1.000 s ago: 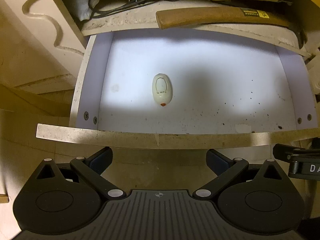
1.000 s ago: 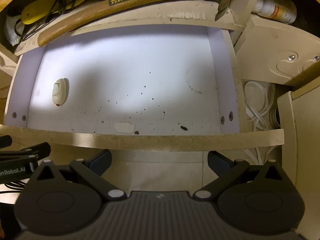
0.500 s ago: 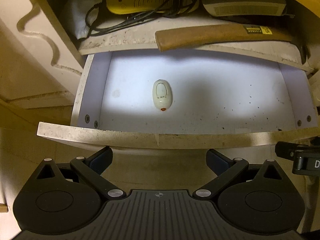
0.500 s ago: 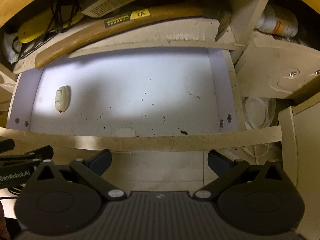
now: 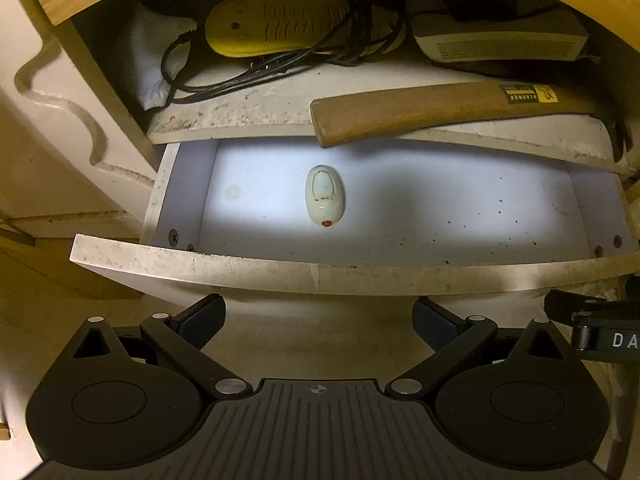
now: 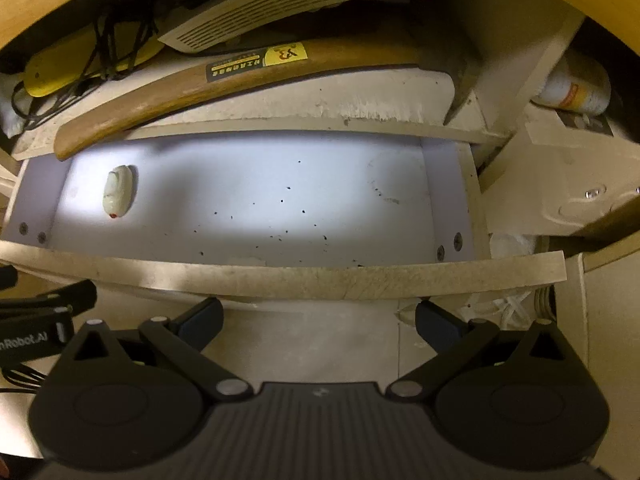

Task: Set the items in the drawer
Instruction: 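Push the drawer front inward with both grippers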

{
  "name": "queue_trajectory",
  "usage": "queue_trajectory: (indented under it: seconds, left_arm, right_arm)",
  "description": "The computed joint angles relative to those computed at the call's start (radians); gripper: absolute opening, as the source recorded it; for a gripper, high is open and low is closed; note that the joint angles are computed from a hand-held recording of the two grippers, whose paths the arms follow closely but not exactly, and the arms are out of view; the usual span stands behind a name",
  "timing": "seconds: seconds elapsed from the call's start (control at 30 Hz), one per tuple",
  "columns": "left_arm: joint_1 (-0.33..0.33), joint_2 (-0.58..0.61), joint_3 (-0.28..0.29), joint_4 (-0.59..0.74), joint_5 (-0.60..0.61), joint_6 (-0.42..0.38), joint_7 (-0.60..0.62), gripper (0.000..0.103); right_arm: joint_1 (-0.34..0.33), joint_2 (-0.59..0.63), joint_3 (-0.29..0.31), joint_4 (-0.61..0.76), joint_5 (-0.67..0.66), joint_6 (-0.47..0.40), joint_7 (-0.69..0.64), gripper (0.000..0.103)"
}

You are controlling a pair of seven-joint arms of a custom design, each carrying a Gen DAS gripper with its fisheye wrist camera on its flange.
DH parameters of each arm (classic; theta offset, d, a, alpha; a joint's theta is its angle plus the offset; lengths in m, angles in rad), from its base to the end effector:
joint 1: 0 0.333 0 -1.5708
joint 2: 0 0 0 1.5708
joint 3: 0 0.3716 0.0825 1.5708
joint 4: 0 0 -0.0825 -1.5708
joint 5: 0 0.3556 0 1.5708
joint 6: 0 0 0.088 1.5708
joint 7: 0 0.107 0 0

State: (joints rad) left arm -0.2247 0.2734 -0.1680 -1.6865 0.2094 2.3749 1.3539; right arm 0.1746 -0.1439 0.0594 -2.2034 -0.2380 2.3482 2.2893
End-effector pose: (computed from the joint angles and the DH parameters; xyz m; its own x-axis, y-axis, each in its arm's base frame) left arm 0.6187 -0.2388 0.5498 -0.2634 -0.9629 -0.0591 -0.8680 0.2633 -0.4209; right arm 0.4831 0.1131 0.5412 -0.3325 -0.9430 -0.0119 -0.8847 0.3163 -0.3424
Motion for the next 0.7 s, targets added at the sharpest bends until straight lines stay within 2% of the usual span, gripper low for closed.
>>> queue_trajectory:
  seconds: [0.7]
  left_arm:
    - [0.006,-0.037,0.01,-0.095,0.031,0.124,-0.066,0.103]
  right_arm:
    - [-0.004,-0.018,0.027,-0.075,-0.134,0.108,0.14,0.103]
